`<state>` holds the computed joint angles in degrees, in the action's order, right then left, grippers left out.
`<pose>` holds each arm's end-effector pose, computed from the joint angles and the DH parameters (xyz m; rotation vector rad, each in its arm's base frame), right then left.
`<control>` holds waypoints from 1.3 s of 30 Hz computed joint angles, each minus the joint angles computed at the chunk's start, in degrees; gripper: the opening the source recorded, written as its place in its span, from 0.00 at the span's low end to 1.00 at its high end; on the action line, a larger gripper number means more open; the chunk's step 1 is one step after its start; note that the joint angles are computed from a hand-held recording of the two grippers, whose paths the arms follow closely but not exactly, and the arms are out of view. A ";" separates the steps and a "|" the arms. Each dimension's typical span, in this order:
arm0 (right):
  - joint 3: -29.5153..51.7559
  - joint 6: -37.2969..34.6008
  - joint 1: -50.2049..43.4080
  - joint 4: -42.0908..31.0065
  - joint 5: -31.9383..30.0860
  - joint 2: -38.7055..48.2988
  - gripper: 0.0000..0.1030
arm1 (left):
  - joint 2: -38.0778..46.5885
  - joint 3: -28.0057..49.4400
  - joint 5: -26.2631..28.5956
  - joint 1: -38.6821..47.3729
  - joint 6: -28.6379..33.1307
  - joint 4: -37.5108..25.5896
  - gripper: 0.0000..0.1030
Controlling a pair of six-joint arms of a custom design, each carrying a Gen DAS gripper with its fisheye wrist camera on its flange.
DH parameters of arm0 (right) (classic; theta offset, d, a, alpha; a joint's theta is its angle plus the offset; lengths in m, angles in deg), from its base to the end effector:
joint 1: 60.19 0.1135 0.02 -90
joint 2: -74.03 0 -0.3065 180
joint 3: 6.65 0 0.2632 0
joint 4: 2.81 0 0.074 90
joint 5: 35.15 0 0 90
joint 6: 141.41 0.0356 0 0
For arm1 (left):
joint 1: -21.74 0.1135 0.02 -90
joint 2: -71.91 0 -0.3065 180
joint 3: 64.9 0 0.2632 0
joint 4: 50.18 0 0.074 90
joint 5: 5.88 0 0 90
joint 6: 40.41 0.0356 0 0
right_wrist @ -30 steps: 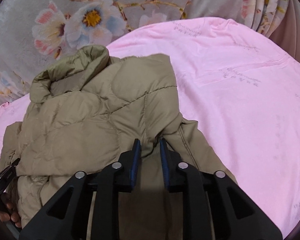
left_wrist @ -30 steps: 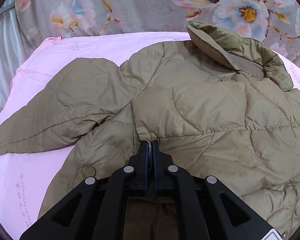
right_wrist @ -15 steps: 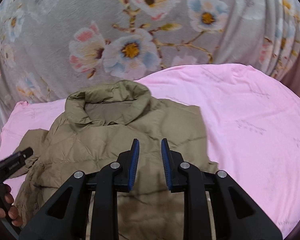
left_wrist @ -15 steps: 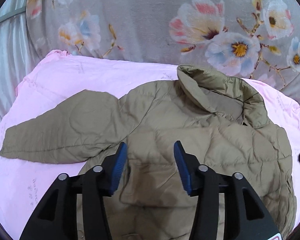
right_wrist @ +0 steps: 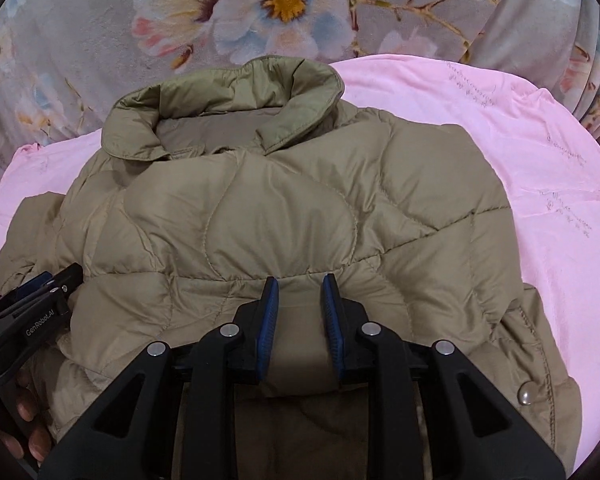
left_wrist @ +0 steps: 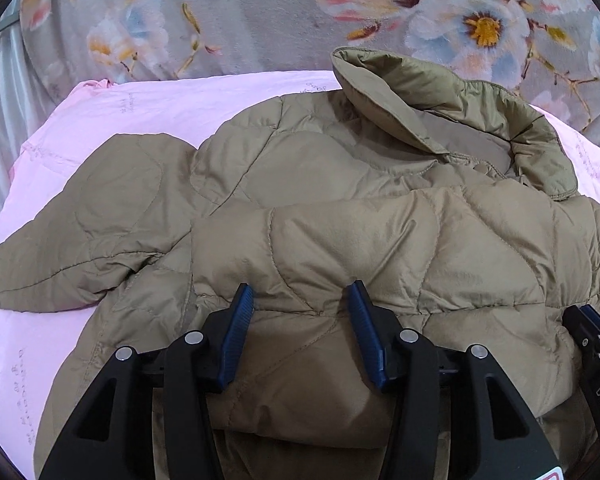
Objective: Fold large clothes
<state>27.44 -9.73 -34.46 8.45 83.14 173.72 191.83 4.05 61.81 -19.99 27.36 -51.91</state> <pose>0.2251 0.0897 0.0903 0.5172 2.3121 -0.0736 0.3101 -0.2584 0.0896 0.2483 2.3851 -0.0275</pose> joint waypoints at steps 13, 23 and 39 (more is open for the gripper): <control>0.71 -0.68 -0.87 0.62 -0.56 1.93 0.21 | 1.22 0.19 -1.20 -0.50 0.34 0.55 0.48; 1.09 3.34 6.54 -5.49 4.90 -4.07 0.24 | -10.12 -10.97 6.15 5.59 -2.33 3.89 0.60; 11.90 3.67 15.18 -6.95 3.88 9.54 0.27 | -23.23 -22.26 22.73 37.38 4.69 1.40 0.66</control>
<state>39.34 -6.06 -19.28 1.50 87.03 183.27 168.59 -18.21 84.54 17.39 32.05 -50.51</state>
